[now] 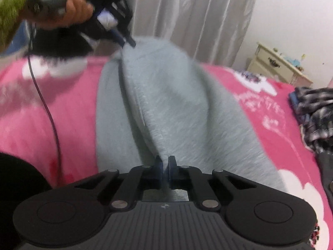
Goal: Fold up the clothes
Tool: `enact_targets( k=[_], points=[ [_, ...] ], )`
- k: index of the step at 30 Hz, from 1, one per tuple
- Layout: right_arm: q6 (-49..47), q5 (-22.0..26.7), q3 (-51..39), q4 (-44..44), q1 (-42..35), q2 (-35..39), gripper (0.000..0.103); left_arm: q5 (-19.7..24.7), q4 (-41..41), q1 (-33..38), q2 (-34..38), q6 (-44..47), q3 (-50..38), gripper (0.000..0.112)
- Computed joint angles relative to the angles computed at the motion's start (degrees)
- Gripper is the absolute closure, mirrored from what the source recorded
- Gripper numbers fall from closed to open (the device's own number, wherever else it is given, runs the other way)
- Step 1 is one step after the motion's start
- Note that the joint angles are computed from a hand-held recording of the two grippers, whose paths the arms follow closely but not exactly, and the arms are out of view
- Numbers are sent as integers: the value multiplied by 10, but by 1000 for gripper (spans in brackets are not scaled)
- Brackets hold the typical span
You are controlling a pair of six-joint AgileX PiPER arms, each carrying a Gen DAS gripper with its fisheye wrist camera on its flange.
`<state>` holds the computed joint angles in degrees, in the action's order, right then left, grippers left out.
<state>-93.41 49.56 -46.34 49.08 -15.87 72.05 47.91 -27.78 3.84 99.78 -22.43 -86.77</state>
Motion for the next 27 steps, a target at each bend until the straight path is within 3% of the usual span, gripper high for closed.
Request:
enact_targets(
  k=[4, 6, 8, 12, 16, 23, 27],
  points=[
    [-2, 49, -9, -6, -6, -27, 98, 37, 56, -9, 12, 2, -36, 105],
    [2, 37, 1, -25, 17, -24, 98, 49, 88, -17, 22, -2, -42, 105],
    [8, 26, 10, -39, 37, -21, 98, 41, 97, -20, 19, 1, -33, 105],
    [23, 47, 2, -38, 41, -30, 97, 29, 83, -12, 6, 20, -21, 105],
    [27, 43, 14, -47, 51, -30, 97, 36, 111, -19, 15, 23, -23, 105],
    [25, 55, 13, -47, 46, -30, 97, 10, 148, -35, -3, 28, 2, 105],
    [68, 13, 28, -66, 78, 0, 95, -5, 205, -53, 7, 15, 25, 101]
  ],
)
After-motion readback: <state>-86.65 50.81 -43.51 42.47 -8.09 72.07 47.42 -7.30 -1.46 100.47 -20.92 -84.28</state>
